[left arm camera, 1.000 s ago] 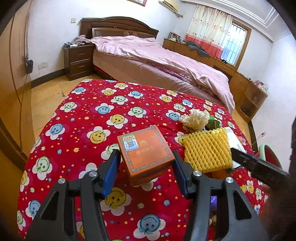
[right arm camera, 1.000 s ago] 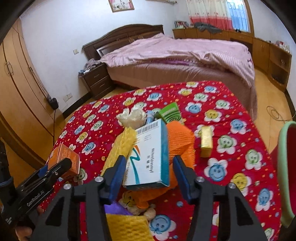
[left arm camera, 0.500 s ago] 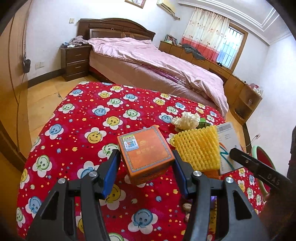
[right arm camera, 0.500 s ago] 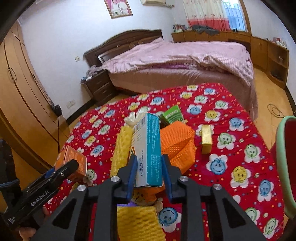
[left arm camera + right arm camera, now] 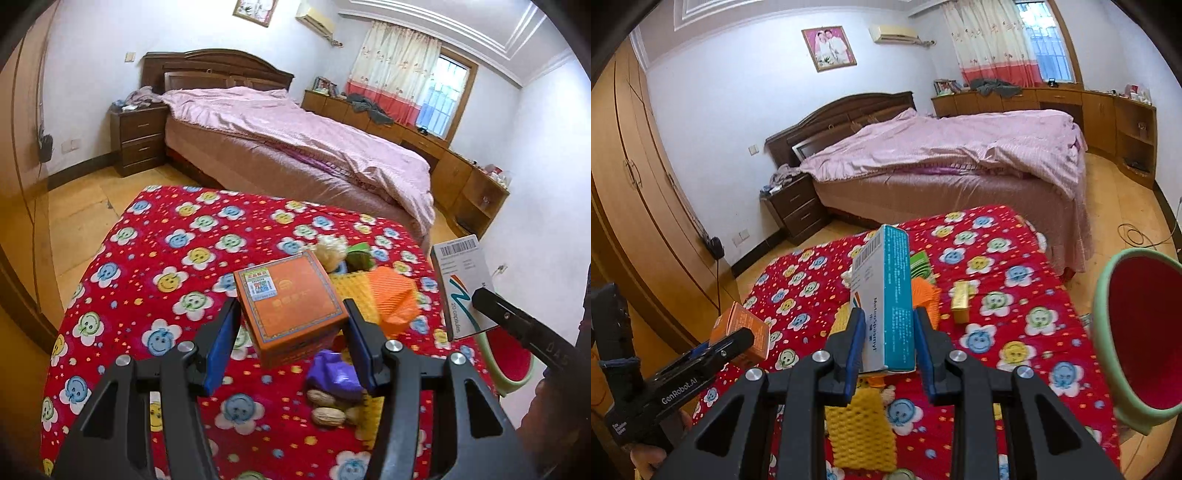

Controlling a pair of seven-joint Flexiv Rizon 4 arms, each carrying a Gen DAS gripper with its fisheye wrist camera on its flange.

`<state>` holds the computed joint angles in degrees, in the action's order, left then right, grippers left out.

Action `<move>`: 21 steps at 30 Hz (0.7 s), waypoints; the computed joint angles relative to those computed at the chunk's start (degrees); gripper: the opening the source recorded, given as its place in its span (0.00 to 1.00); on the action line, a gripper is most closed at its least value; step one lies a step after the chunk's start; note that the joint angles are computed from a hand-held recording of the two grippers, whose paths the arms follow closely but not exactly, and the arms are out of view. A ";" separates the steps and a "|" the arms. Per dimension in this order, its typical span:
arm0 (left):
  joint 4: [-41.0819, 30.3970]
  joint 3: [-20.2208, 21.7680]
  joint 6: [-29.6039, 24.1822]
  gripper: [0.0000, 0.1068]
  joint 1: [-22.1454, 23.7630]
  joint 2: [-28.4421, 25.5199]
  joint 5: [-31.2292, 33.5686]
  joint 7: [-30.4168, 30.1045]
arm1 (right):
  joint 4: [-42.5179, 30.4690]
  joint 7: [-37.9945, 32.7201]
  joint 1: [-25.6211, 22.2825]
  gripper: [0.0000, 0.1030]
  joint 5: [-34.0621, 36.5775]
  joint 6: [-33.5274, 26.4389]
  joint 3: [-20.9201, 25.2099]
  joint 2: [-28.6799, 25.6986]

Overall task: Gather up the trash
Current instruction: 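Carry both boxes over the green-rimmed bucket and open both tools to drop them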

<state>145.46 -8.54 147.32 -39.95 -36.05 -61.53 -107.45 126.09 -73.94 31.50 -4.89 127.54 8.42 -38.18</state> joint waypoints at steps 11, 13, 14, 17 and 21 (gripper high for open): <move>-7.95 -1.73 -3.14 0.53 -2.37 1.53 -2.56 11.77 | 5.47 -0.11 -5.50 0.28 0.42 5.12 -0.13 3.49; -9.79 -2.04 -4.26 0.53 -2.16 1.38 -1.83 13.53 | 6.30 -0.09 -6.53 0.28 0.54 5.85 -0.30 3.97; -11.08 -2.14 -5.08 0.53 -2.05 1.17 -1.37 14.70 | 6.68 -0.01 -7.28 0.28 0.46 6.18 -0.41 4.19; -14.32 -2.17 -6.84 0.53 -2.17 0.29 -0.80 17.61 | 7.70 0.18 -9.21 0.28 0.55 7.07 -0.86 4.65; -19.81 -2.07 -9.63 0.53 -2.42 -1.75 0.05 22.25 | 8.57 0.97 -12.15 0.28 -0.05 8.04 -1.14 4.51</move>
